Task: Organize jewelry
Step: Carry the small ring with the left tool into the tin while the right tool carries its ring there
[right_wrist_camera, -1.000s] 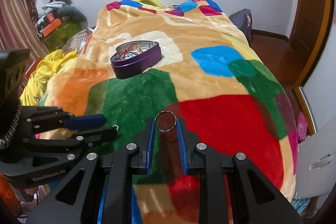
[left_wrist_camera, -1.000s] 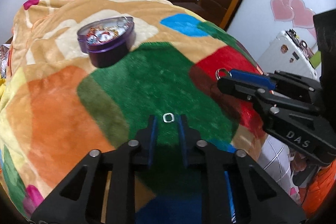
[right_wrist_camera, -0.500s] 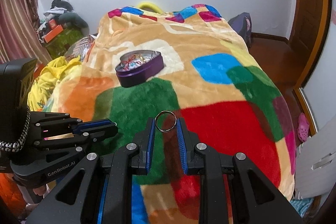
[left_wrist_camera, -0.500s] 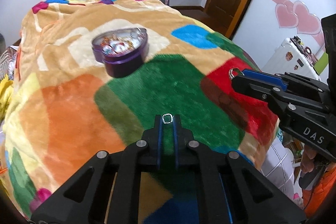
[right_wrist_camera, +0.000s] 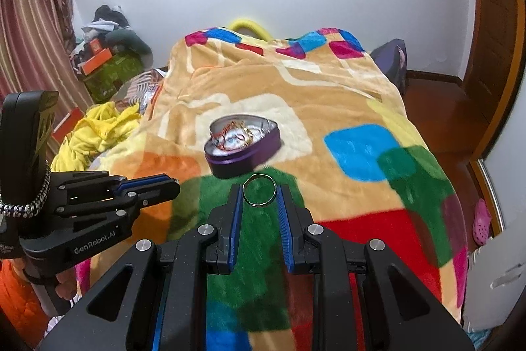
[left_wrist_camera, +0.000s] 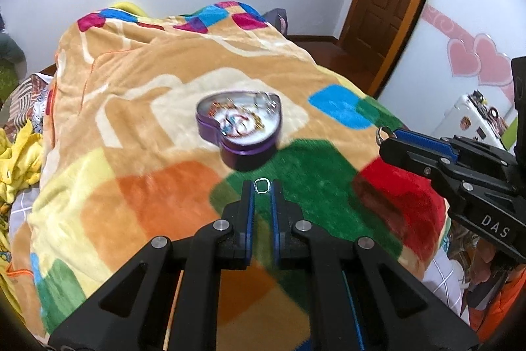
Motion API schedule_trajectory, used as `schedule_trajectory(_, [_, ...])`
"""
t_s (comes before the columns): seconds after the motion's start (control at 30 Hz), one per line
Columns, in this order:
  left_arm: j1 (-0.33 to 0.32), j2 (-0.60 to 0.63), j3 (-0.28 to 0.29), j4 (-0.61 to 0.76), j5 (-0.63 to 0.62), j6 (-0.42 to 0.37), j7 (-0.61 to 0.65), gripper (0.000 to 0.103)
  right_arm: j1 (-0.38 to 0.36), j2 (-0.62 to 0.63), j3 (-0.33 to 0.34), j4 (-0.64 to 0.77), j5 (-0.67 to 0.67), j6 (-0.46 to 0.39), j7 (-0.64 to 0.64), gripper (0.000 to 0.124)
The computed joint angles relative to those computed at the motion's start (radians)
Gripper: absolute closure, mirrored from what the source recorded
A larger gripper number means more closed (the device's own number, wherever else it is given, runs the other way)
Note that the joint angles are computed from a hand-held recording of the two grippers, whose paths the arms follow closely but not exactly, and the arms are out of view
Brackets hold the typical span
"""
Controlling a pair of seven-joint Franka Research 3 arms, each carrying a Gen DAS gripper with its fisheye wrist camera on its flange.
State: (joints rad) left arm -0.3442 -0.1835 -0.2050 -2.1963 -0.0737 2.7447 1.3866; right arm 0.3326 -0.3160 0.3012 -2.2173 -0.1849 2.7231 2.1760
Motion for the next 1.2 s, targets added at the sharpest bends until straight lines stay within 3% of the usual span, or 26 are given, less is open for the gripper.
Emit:
schedule_trajectory(0.73, [0.067, 0.145, -0.005, 0.152, -0.013, 0.065, 0.035, 0.095, 0.063, 0.205, -0.074, 0.168, 0.004, 0.031, -0.061, 0.105])
schedule_trajectory(1.2, [0.112, 0.257, -0.038, 0.268, -0.040, 0.034, 0.077, 0.095, 0.104, 0.301, -0.129, 0.261, 0.046, 0.009, -0.147, 0.105])
